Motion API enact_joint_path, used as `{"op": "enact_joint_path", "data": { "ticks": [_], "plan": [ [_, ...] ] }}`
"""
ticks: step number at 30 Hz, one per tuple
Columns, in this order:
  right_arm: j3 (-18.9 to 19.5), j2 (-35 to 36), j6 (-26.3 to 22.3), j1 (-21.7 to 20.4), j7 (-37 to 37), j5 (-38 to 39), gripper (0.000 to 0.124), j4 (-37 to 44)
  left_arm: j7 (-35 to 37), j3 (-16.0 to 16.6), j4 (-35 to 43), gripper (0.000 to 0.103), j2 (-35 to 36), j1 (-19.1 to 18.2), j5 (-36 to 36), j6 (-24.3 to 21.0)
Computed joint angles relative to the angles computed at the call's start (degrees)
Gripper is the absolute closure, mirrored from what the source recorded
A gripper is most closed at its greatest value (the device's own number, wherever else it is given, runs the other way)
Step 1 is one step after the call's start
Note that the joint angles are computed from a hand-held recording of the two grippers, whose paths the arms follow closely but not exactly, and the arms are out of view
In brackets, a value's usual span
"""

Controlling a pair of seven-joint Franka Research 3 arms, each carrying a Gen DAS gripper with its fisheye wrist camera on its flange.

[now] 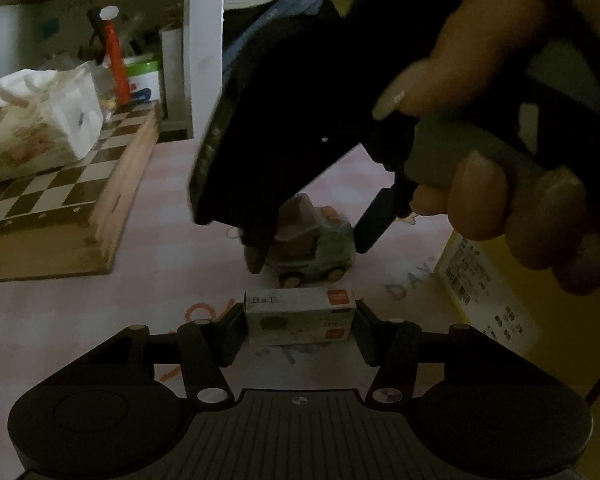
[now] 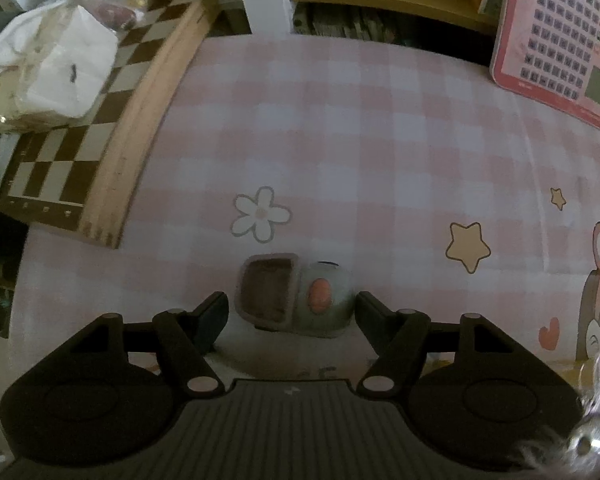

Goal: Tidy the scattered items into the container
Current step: 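Grasp the grey toy car with the right gripper while the left grasps the white red-labelled box, then lift and carry the toy car and white box toward the yellow box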

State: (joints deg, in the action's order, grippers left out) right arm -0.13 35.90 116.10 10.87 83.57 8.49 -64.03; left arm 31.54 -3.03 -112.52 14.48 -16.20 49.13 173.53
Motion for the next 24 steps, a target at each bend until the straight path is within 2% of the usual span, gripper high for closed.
{"op": "enact_joint_path", "data": {
  "ticks": [3,8,12,24],
  "plan": [
    [-0.3,0.4,-0.2,0.2,0.7,-0.3,0.061,0.1,-0.9,0.3,-1.3,0.049,-1.2,-0.1,0.7,0.1],
    [-0.3,-0.3,2.0,0.5,0.3,-1.0,0.062,-1.8,-2.3,0.0,-4.1,0.049,-4.3,1.2,2.0,0.7],
    [-0.4,-2.9,6.0,1.1,-1.1,-1.9,0.062,-6.5,-3.8,-1.0,-5.9,0.049,-6.5,2.5,2.6,-0.1],
    [1.0,-12.6,13.2,1.0,-4.2,1.1,0.062,-19.7,-6.9,-4.6,-11.5,0.049,-13.0,6.5,4.9,-0.8]
  ]
}}
